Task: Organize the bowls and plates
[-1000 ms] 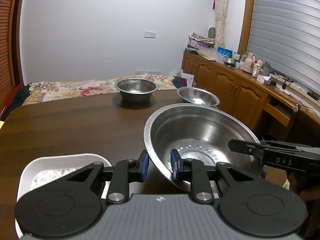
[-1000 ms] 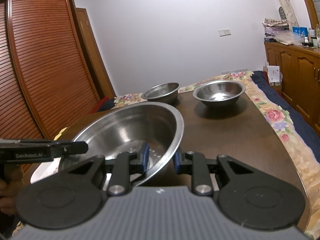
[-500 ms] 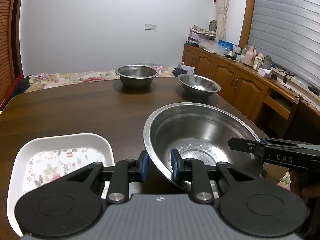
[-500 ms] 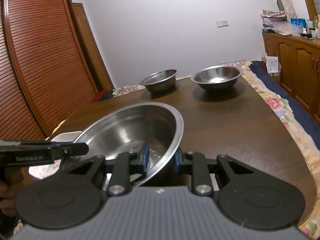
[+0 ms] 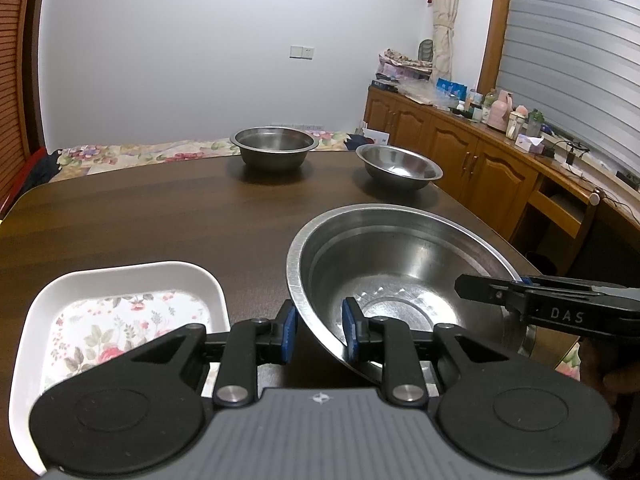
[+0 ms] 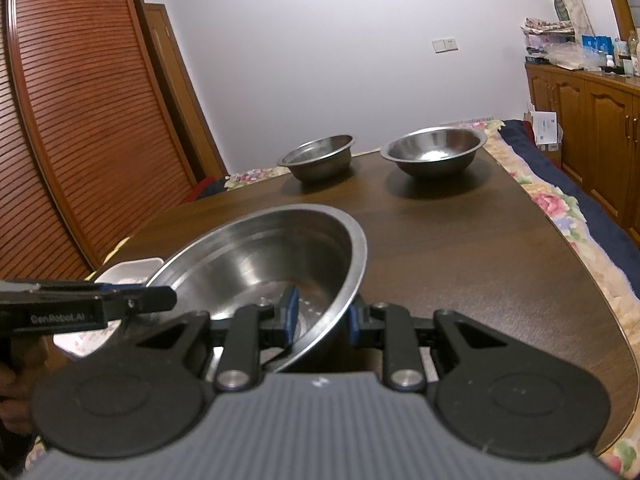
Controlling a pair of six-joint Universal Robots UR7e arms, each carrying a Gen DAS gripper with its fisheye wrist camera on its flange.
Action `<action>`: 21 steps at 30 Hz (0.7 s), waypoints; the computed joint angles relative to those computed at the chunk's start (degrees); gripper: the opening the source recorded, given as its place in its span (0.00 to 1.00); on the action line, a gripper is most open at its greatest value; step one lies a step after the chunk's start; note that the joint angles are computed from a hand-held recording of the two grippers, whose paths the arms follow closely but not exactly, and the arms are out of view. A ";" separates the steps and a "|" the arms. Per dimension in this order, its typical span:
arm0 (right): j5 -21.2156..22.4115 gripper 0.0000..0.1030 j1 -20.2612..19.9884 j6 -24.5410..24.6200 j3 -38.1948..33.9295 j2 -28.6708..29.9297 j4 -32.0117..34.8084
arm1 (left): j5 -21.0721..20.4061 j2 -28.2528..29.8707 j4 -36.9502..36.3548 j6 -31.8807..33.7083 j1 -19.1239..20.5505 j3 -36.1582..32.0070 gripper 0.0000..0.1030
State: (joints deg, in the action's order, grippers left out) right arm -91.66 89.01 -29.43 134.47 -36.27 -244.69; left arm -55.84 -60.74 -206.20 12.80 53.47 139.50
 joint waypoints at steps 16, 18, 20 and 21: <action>-4.12 0.43 2.51 -4.87 -1.68 -4.57 2.46 | 2.22 -1.14 0.45 3.10 -0.25 -3.06 0.47; -4.60 0.43 3.23 -6.09 -2.32 -5.90 3.48 | 2.38 -1.37 0.79 4.32 -0.19 -4.29 0.48; -4.82 0.43 3.90 -7.28 -3.01 -7.10 4.55 | 2.36 -1.53 1.20 5.18 -0.04 -5.58 0.48; -4.86 0.43 4.30 -7.82 -3.54 -7.65 5.24 | 2.22 -1.61 1.53 5.44 0.09 -6.23 0.48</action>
